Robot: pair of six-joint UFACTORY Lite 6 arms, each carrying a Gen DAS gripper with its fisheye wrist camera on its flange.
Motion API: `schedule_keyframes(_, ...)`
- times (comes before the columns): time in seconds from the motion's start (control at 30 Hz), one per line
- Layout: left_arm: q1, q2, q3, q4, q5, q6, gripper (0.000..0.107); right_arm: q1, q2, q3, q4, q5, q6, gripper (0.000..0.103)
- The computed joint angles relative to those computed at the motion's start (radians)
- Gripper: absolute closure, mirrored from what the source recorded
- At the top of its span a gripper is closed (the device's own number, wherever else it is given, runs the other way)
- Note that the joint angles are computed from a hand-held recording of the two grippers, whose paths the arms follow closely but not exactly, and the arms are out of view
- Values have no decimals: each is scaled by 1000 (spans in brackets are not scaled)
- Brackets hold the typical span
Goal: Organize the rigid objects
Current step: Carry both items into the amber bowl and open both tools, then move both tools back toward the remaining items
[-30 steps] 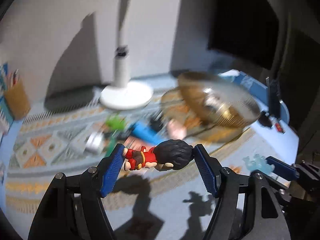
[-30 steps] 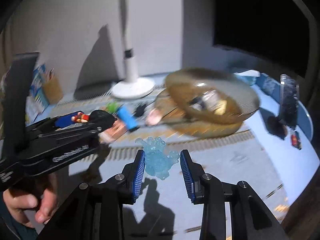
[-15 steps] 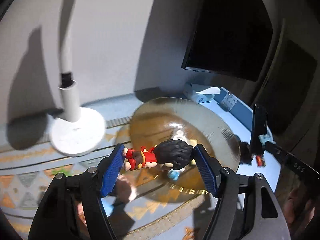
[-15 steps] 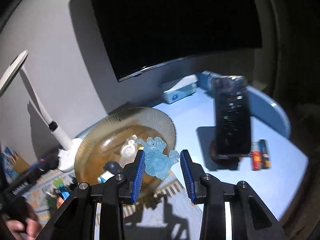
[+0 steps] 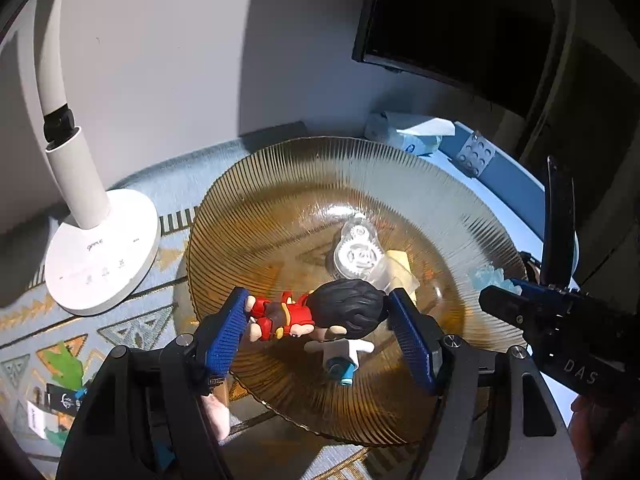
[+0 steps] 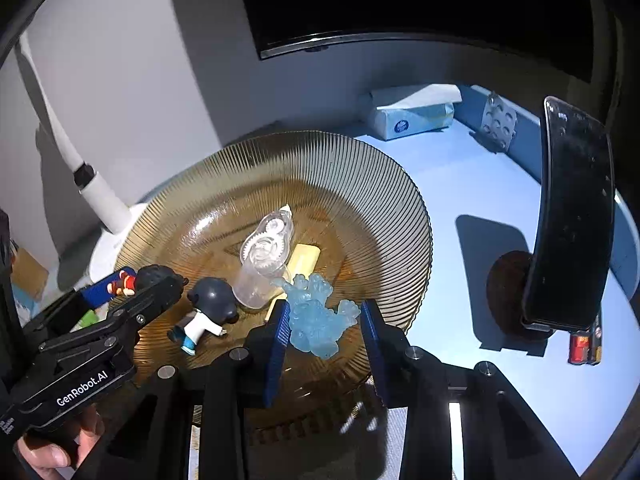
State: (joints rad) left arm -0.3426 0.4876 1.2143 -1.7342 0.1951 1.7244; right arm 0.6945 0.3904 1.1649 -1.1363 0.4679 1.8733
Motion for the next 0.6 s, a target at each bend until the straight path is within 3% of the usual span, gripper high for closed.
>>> schedule_keyframes(0.2,7,-57,-38,89,28,-60,35,10,0,29,121,32,-132,66)
schedule_keyframes(0.33,72,-236,-153,66,58,0,32,34,-178,-109,27,99,27,55)
schedule_keyframes(0.43,202,-432,-263,122,154,-58,30,83,-353,-219,-35,197,151,53)
schedule_keyframes(0.6,462,-747,-417,221,357,-150,23,219,-484,-244,-36,324,197,48)
